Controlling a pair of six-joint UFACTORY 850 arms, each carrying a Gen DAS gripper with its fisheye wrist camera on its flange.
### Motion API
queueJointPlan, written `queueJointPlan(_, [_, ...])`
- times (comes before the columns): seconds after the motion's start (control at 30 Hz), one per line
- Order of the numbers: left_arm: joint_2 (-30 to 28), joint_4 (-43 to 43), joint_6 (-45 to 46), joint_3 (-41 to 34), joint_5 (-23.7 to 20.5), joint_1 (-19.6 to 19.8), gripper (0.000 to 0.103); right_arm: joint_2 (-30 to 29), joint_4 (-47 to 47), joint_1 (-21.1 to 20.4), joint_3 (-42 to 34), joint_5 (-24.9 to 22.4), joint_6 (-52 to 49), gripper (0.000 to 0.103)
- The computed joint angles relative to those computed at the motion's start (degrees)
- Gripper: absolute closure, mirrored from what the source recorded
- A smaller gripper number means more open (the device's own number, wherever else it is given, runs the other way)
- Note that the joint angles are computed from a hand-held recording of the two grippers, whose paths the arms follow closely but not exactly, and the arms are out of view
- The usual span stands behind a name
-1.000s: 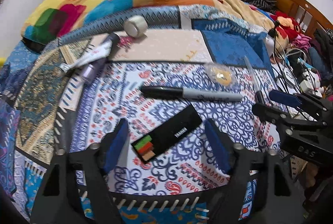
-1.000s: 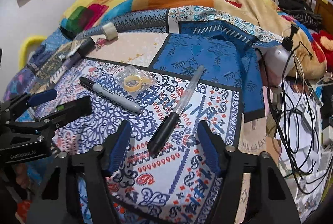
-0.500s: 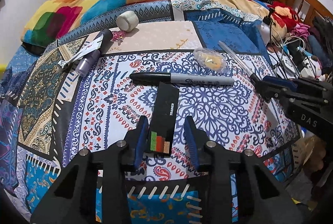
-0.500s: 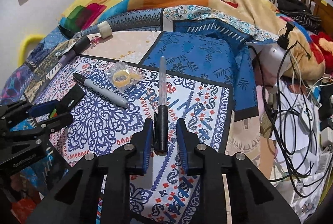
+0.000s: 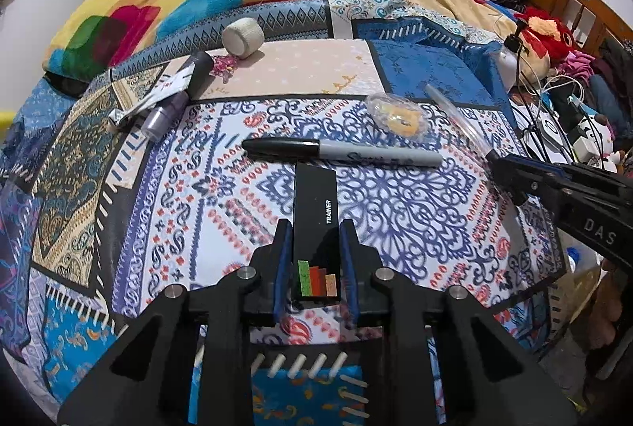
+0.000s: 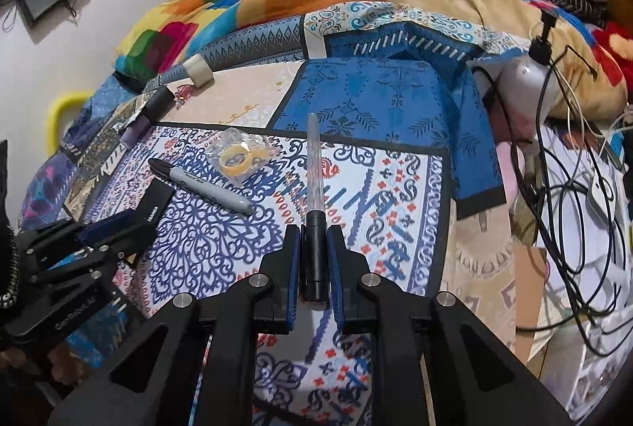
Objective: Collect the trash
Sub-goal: 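Carry the box and pen with both tools down over the white bin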
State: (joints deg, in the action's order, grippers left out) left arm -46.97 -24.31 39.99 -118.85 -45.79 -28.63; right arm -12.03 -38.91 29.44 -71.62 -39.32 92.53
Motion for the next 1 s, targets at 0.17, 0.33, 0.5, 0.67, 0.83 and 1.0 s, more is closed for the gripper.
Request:
queueJointPlan(0.17, [4.02,-1.53,0.86,5.13,0.59,0.0,0.08,1.25,-0.93,1.5,-0.14,-1.95,1.11,0.09])
queueJointPlan(0.33, [8.6,-3.92,1.51,9.21,1.32,0.55,0.08,3.03,-3.0,3.56,-1.1,-5.14,2.52,0.09])
queueJointPlan(0.5, [13.3,-5.99,2.15,11.93,1.98,1.51,0.08,4.26,-5.68,6.0,-3.11,-8.62,3.85,0.09])
queueJointPlan(0.67, [19.11,-8.82,4.53,15.91,3.51,2.93,0.08,4.97,-9.14,9.15,-5.86,-12.46,5.48,0.09])
queueJointPlan(0.83, [26.16,-9.72,6.95,21.72,6.9,4.15,0.08,5.34,-12.36,12.72,-8.96,-16.35,6.41,0.09])
queueJointPlan(1.0, [32.23,-13.53,11.21,26.97,7.96,6.13,0.08,5.15,-15.14,16.44,-12.2,-19.6,6.9,0.09])
